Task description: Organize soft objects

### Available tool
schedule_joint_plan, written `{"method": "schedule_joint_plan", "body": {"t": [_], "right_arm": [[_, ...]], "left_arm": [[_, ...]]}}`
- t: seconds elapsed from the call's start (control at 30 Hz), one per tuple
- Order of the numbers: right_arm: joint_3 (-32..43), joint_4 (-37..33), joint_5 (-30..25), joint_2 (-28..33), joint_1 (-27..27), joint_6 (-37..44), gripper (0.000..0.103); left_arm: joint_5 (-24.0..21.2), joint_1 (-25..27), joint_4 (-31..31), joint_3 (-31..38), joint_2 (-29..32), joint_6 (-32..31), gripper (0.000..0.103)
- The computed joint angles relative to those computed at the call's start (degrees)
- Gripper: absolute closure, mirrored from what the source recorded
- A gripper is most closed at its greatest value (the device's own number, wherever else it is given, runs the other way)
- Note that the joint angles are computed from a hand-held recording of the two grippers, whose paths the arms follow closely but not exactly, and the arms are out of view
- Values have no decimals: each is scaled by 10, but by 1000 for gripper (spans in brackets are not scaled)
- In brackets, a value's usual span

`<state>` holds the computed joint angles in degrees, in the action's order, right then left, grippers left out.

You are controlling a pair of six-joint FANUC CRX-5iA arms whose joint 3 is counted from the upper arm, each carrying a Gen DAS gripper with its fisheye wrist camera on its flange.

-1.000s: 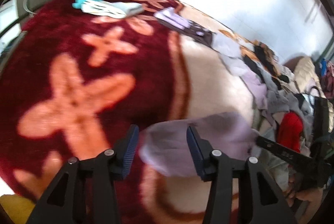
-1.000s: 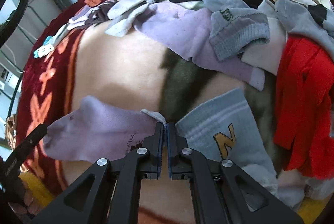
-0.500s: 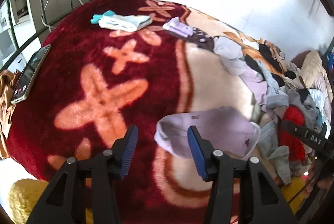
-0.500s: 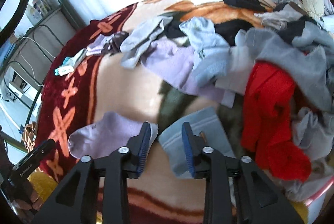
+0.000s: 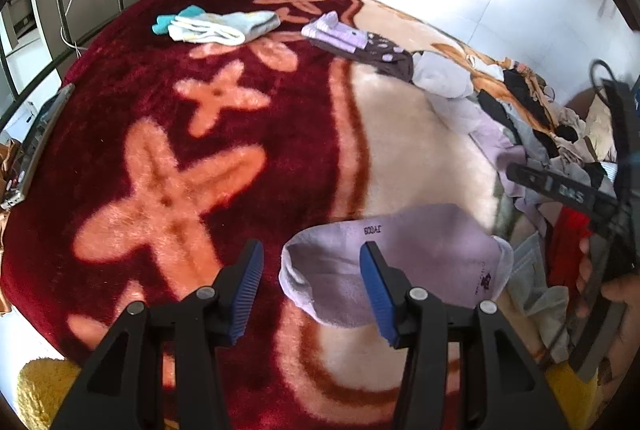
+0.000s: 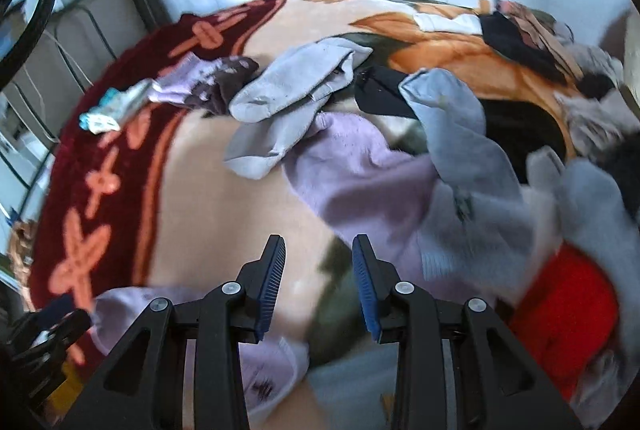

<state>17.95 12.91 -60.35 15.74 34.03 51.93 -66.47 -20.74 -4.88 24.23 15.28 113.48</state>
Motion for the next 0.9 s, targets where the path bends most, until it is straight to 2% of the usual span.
{"method": "schedule_joint_plan", "body": {"t": [0.23,0.43,0.53,0.7,0.8,0.87,0.9], "right_arm": [[35,28,-28,58,-7,18,68],[8,38,1,48,-8,-5,68],[4,8,17,41,-20,-18,68],[12,-3,12,44,-23,-13,68],[9,-4,16,41,-25,-25,77],[6,-9,16,37,-29,-31,89],[6,-15,17,35,-32,-31,92]], "left_arm": [[1,1,-4,10,17,-22,50],[2,1,-3,12,21,-32,50],[3,3,-2,10,20,-31,50],[4,3,-5,9,19,-26,49],[2,3,-9,9,18,-24,49],[2,2,-11,9,17,-25,49],[2,2,-11,8,17,-25,49]]}}
